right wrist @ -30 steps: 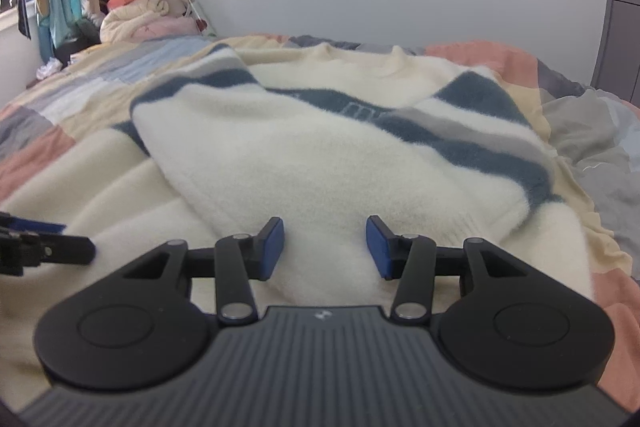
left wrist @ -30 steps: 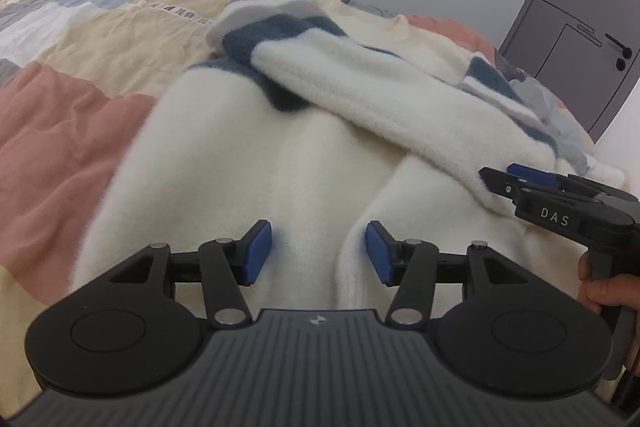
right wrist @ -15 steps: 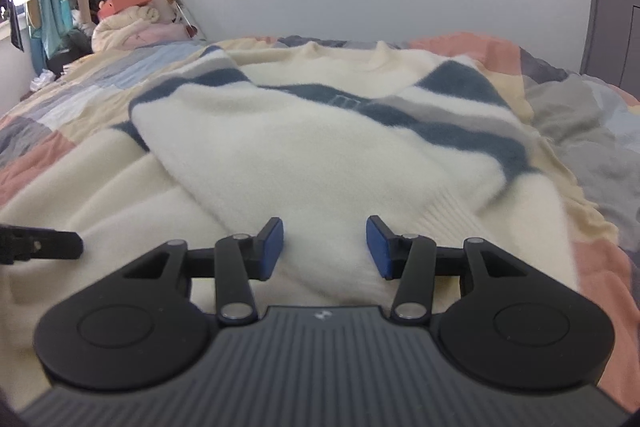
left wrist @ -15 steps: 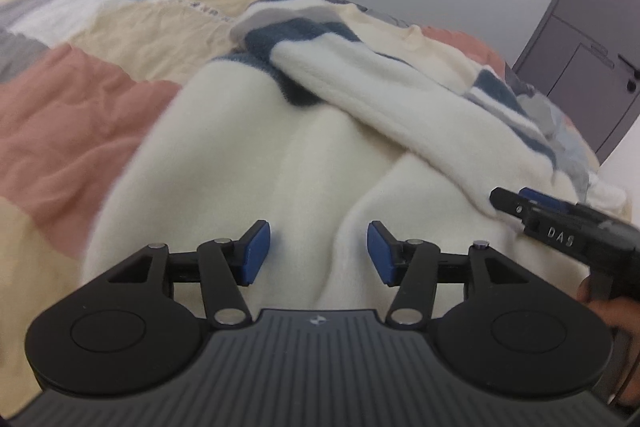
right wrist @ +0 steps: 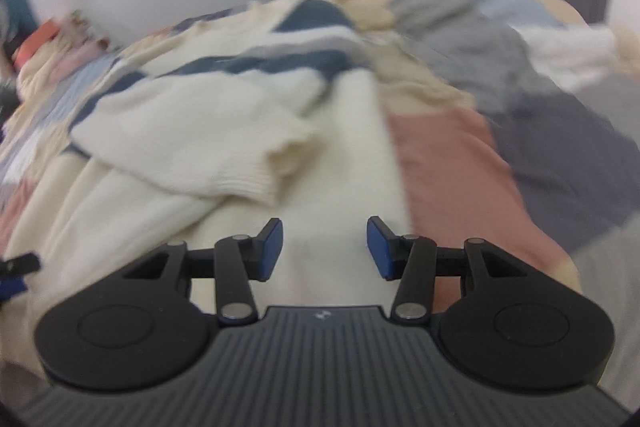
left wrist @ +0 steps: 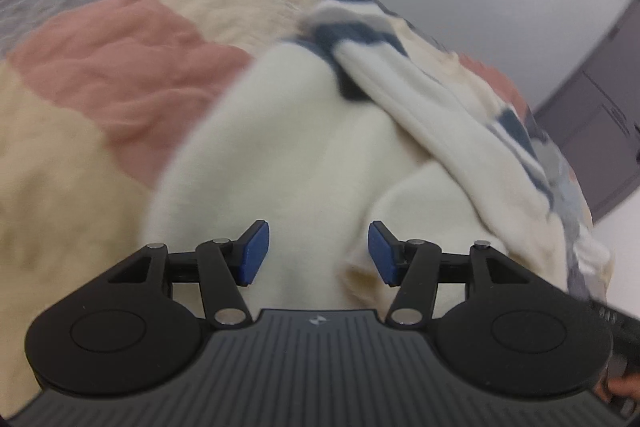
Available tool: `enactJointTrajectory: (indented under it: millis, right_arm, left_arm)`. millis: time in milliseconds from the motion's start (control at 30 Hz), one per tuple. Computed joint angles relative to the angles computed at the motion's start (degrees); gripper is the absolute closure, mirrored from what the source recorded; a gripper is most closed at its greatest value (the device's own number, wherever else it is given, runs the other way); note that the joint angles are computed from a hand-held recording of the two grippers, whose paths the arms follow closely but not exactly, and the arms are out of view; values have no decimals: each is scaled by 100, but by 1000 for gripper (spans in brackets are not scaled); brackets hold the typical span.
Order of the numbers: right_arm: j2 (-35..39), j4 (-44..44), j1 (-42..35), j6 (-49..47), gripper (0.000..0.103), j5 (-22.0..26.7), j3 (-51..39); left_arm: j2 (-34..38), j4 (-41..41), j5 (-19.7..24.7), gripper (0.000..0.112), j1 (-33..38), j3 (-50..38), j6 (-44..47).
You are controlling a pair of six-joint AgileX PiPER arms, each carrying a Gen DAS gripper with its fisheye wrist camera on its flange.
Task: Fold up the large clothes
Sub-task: 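Grasp the sweater side edge with the right gripper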
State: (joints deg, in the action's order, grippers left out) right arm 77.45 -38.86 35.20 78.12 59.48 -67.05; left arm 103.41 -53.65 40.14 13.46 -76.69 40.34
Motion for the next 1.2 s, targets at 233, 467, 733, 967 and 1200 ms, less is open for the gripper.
enactJointTrajectory:
  millis: [233, 467, 733, 967, 1200]
  right_arm:
    - [-377, 291, -304, 703, 25, 323, 429]
    - [-819, 1042, -835, 831, 22, -691, 976]
    - [-1219, 2380, -1332, 47, 22, -2289, 1395]
    - [-1405, 3675, -1504, -983, 22, -3701, 1780]
    - [-1024, 3665, -1544, -963, 64, -3198, 1480]
  left_arm:
    - [162, -316, 82, 51, 574, -35, -233]
    - [19, -648, -29, 52, 723, 165, -251]
    - [-329, -879, -129, 51, 798, 452, -52]
    - [-298, -656, -374, 51, 817, 399, -351]
    - [10, -480, -108, 51, 950, 92, -854]
